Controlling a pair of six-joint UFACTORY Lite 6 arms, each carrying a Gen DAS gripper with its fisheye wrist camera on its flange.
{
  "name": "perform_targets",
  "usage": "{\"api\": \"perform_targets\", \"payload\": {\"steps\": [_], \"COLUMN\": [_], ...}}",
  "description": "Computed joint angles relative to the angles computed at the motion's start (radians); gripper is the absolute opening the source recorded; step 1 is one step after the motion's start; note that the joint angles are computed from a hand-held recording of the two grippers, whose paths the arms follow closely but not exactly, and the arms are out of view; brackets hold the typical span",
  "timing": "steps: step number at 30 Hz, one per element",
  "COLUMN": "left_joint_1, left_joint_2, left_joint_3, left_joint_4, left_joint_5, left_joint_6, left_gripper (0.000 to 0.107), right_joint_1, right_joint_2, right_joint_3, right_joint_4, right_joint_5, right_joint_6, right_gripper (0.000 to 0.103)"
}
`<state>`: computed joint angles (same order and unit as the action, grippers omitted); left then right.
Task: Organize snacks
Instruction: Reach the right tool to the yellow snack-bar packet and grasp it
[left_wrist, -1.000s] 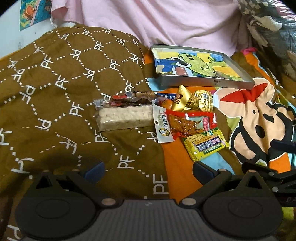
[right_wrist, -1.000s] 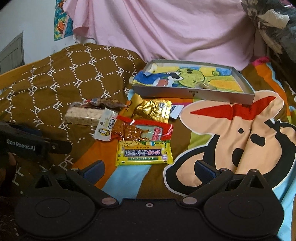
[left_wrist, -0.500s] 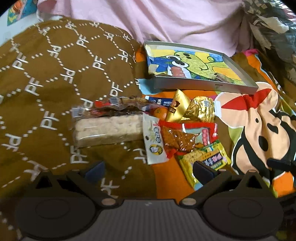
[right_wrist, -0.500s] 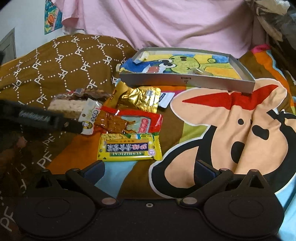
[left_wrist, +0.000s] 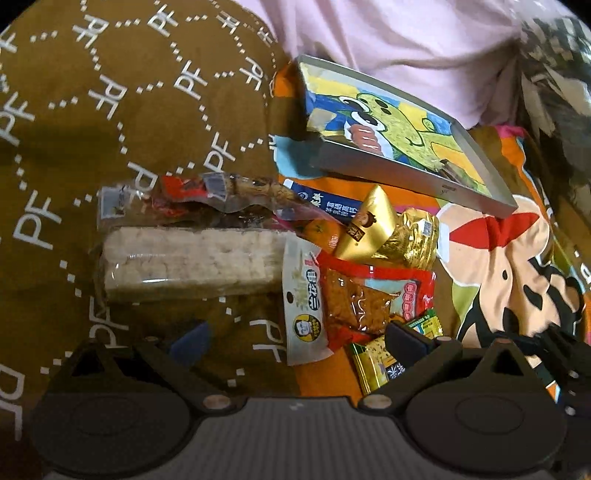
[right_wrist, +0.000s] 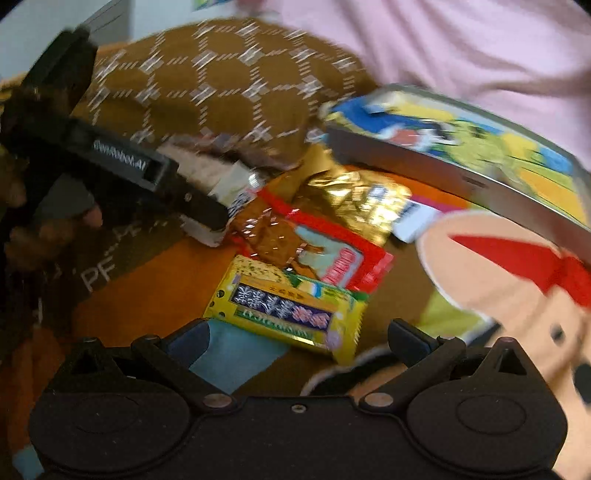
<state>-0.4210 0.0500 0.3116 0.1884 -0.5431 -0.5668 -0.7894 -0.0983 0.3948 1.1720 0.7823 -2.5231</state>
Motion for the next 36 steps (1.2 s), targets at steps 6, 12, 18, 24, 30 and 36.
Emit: {"api": "perform_targets", "payload": {"steps": [6,12,18,24,30,36], "left_joint_1": [0.049,0.073,0.090,0.104,0.102,0.032], "left_joint_2": [0.032,0.057,0.068,0.055,0.074,0.021], "left_joint_3": [0.002,0.011,0.005,-0.004,0.003,0.001], "left_joint_4": [0.112,0.160,0.201,0.204,0.263,0.158], "left_joint_5": [-0.050,-0.088,-0.127,-0.127,-0.142,-0.037], "left_joint_6": [-0.025,-0.041,-0.043,-0.055,-0.093,-0.054], "left_gripper": [0.103,0.101,0.081,0.048,0.020,0.006], "right_joint_1": [0.203,0.379,0.392,0.275,0.185,0.078], "right_joint_2": [0.118,0.222,0.208,0.166,0.077,-0.113], "right_joint_3": [0.101,0.216,0.216,0.179,0.086,-0.061], "right_joint_4": [0.008,-0.123,-0.186,-0.236,-0.202,-0.180], "right_joint_5": [-0.067,-0.125,-0.157,-0.111,-0.099,-0.089], "right_joint_6": [-0.035,0.096,0.186,0.226,0.238,0.220], "right_gripper": [0.099,0.098,0.093,0.074,0.057,0.048]}}
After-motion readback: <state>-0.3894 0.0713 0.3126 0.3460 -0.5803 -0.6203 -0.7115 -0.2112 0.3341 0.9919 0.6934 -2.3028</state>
